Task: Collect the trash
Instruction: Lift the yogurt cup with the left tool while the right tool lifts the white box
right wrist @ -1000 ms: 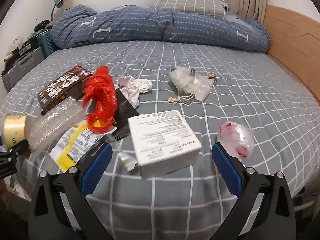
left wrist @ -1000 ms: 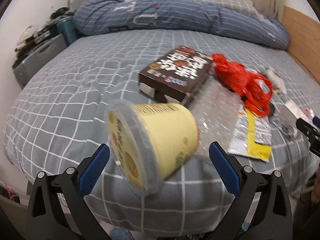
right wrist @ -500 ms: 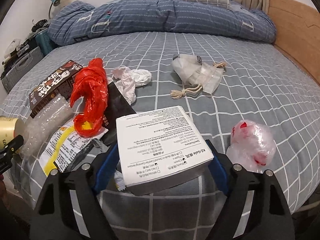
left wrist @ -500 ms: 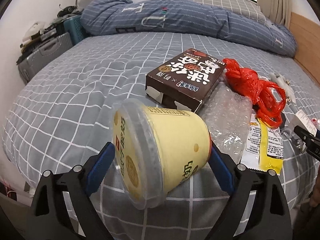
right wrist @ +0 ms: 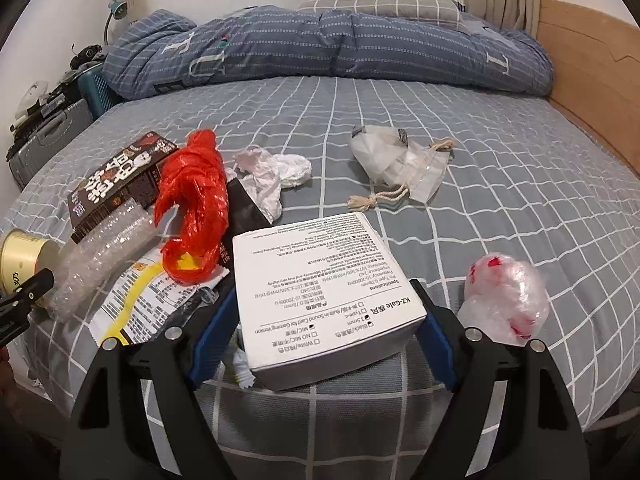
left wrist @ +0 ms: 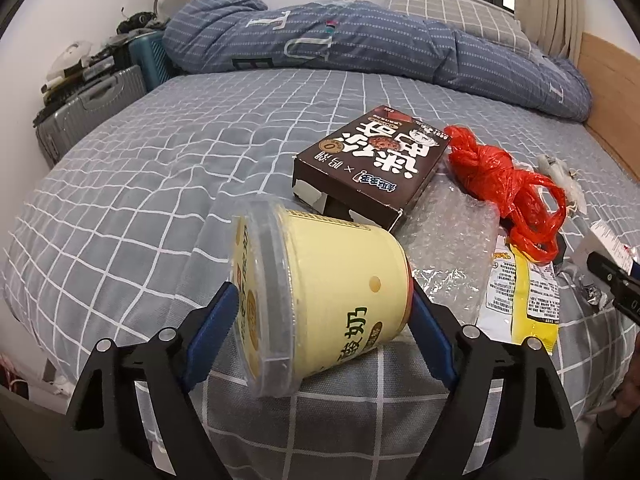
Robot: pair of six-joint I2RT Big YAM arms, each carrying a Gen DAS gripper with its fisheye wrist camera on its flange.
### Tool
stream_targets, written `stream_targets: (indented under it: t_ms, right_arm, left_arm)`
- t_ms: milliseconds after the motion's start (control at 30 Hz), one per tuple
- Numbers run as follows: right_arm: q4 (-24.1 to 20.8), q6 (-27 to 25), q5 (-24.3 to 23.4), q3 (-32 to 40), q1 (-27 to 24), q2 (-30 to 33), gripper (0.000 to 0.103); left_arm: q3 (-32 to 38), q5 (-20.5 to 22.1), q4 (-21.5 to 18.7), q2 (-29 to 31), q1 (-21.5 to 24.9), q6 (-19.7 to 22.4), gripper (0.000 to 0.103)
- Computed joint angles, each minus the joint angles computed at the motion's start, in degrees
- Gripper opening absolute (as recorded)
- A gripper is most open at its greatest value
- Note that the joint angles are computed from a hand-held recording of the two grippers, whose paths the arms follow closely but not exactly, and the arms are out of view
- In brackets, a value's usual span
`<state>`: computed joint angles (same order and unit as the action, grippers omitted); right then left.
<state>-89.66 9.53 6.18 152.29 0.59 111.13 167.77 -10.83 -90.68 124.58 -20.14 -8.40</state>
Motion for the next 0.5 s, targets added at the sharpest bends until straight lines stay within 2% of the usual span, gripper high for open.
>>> stream_targets:
  t_ms: [67,133,200,267,500]
  right_arm:
    - [-0.2,0.2,-0.1,0.4,-0.1,0.0,0.078]
    - [-0.2,0.1,-0.2,0.4,0.0,-0.1,0.078]
    - [-0.3,-0.2,0.0,0.3,0.1,-0.2,0.078]
    - [-0.3,-0.4,-0.1,0.2,0.1,-0.3,0.078]
    - [-0.4,-0.4,-0.1,0.3,0.2,-0.2,0.078]
  left_arm:
    - [-0.5,-0.1,0.1,-0.2,0.0,0.1,0.08]
    - [-6.5,-0.8,3.5,-3.1,-0.1,0.9,0.08]
    - [-11.8,-3.4,6.6,-5.4,-0.7,1.9,0.081]
    - [-13.2,-4.3,7.0,-5.7,-0.8,1.6,0.082]
    - [-13.5,-3.1,7.4,-6.0,-0.3,0.7,0.078]
